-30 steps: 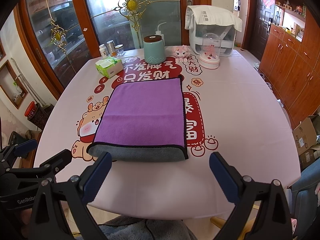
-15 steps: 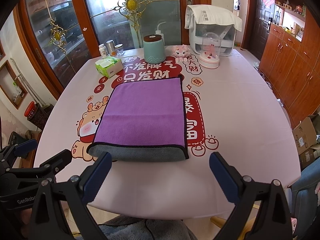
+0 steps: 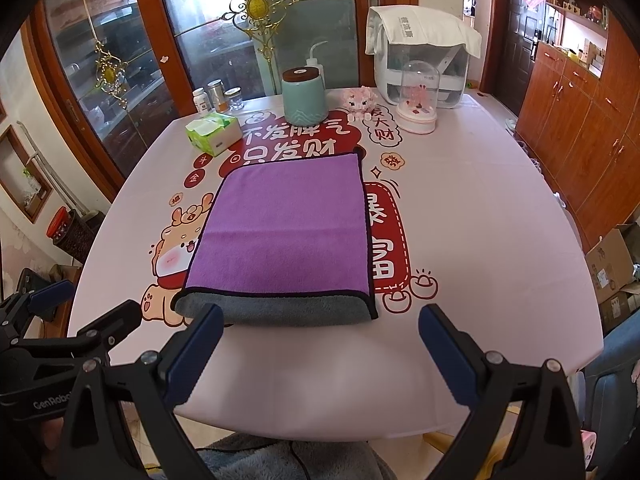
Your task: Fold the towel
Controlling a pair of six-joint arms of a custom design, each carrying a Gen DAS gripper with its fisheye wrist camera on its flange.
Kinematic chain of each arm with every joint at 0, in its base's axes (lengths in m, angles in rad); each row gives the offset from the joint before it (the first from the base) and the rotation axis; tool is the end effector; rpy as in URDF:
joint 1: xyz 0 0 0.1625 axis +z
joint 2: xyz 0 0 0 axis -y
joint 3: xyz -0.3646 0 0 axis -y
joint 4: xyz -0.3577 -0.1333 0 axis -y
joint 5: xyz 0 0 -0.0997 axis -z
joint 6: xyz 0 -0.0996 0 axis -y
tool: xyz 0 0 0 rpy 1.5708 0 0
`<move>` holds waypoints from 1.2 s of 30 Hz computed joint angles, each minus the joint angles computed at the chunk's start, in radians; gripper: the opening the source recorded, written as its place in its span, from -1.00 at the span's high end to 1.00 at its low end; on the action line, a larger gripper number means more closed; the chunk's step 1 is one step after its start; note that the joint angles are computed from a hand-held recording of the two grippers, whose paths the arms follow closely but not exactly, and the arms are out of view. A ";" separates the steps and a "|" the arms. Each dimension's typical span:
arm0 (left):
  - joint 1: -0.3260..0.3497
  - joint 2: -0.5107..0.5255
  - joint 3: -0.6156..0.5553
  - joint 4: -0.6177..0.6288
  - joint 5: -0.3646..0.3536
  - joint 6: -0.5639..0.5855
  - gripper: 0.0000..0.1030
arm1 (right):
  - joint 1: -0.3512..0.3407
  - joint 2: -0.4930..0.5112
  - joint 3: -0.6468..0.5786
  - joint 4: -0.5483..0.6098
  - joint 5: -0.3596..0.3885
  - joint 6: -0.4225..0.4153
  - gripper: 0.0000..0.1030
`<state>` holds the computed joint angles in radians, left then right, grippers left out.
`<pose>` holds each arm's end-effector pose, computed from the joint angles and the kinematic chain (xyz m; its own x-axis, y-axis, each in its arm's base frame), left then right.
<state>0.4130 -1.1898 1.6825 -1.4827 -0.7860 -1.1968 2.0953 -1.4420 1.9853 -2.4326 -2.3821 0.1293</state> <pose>-0.3720 -0.3854 0.2181 -0.6868 -0.0187 -0.7266 0.3460 0.8707 -0.3495 0.2878 -0.3755 0.3053 -0.7651 -0.0410 0.6426 -0.3801 0.8343 -0.3993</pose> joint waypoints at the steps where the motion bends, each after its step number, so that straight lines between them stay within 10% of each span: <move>1: 0.002 0.001 -0.001 -0.002 0.000 0.003 -0.99 | 0.000 0.001 0.000 0.000 0.000 0.001 -0.91; 36: 0.120 0.034 -0.029 -0.151 -0.018 0.203 -0.99 | -0.074 0.072 -0.062 0.060 -0.009 0.079 -0.91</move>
